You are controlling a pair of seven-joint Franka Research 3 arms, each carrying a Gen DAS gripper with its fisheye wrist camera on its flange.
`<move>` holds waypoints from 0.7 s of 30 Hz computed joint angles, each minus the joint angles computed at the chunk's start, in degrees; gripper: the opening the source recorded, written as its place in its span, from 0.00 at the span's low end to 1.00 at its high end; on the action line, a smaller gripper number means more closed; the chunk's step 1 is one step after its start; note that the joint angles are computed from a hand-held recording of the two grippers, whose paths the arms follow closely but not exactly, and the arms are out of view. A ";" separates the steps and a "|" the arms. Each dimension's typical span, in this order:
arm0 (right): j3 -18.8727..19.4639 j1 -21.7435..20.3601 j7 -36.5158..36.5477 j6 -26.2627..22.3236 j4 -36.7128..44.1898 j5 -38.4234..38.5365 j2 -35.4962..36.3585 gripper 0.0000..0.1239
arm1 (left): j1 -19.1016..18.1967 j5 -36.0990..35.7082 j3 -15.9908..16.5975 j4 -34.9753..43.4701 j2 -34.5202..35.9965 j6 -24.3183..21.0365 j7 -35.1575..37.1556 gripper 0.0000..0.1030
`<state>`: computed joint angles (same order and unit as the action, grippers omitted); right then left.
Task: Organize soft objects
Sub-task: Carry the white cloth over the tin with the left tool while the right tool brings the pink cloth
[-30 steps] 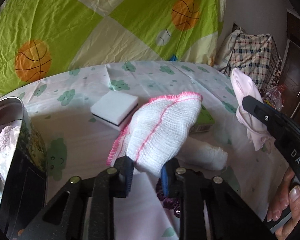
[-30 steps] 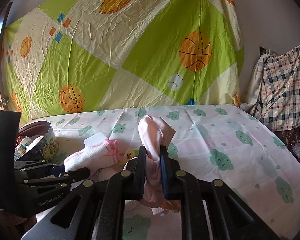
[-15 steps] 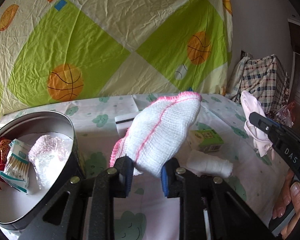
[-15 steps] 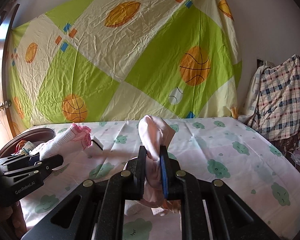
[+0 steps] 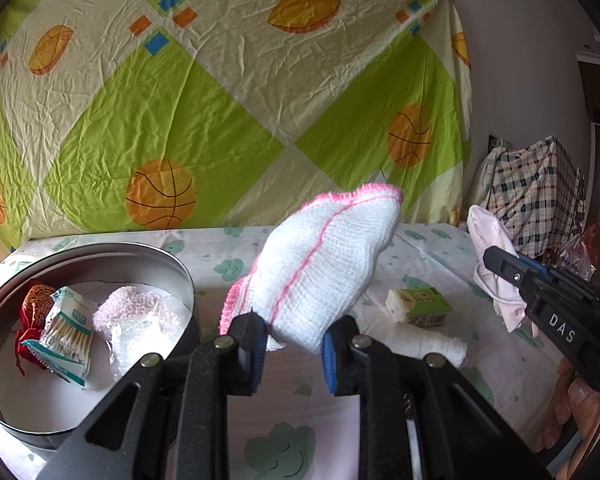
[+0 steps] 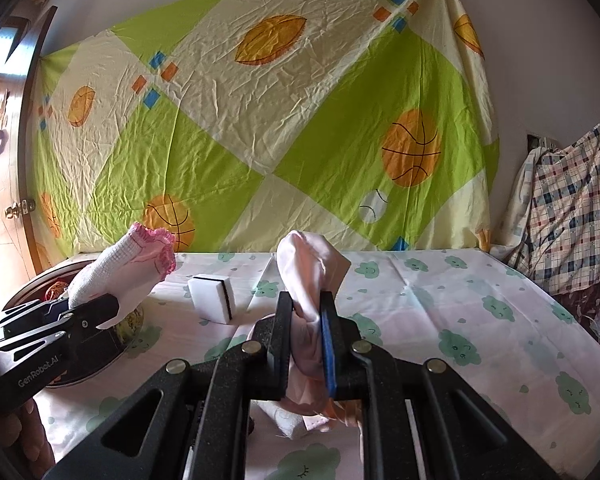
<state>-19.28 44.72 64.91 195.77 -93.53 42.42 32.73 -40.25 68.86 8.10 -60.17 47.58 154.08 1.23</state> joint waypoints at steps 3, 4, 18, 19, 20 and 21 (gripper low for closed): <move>1.53 -0.66 -0.32 0.45 0.12 -0.73 -0.07 0.11 | -1.04 2.38 1.23 -1.77 -1.20 -0.33 -2.93 0.21; 2.09 -0.96 -0.41 0.52 0.21 -0.92 -0.08 0.11 | -1.18 3.20 1.34 -2.34 -1.61 -0.46 -3.73 0.21; 4.57 -1.44 -0.96 0.36 1.15 -2.55 0.32 0.12 | 0.33 12.50 -1.39 -8.92 -6.45 -1.82 -13.74 0.21; 4.74 -1.46 -0.95 0.36 1.22 -2.68 0.36 0.12 | 0.42 13.08 -1.57 -9.34 -6.73 -1.93 -14.31 0.21; 4.94 -1.51 -0.93 0.35 1.27 -2.83 0.37 0.12 | 0.53 13.53 -1.80 -9.65 -6.97 -2.18 -14.73 0.21; 5.28 -1.71 -0.92 0.30 1.33 -3.10 0.37 0.12 | 0.68 13.96 -2.04 -10.04 -7.25 -2.29 -15.09 0.21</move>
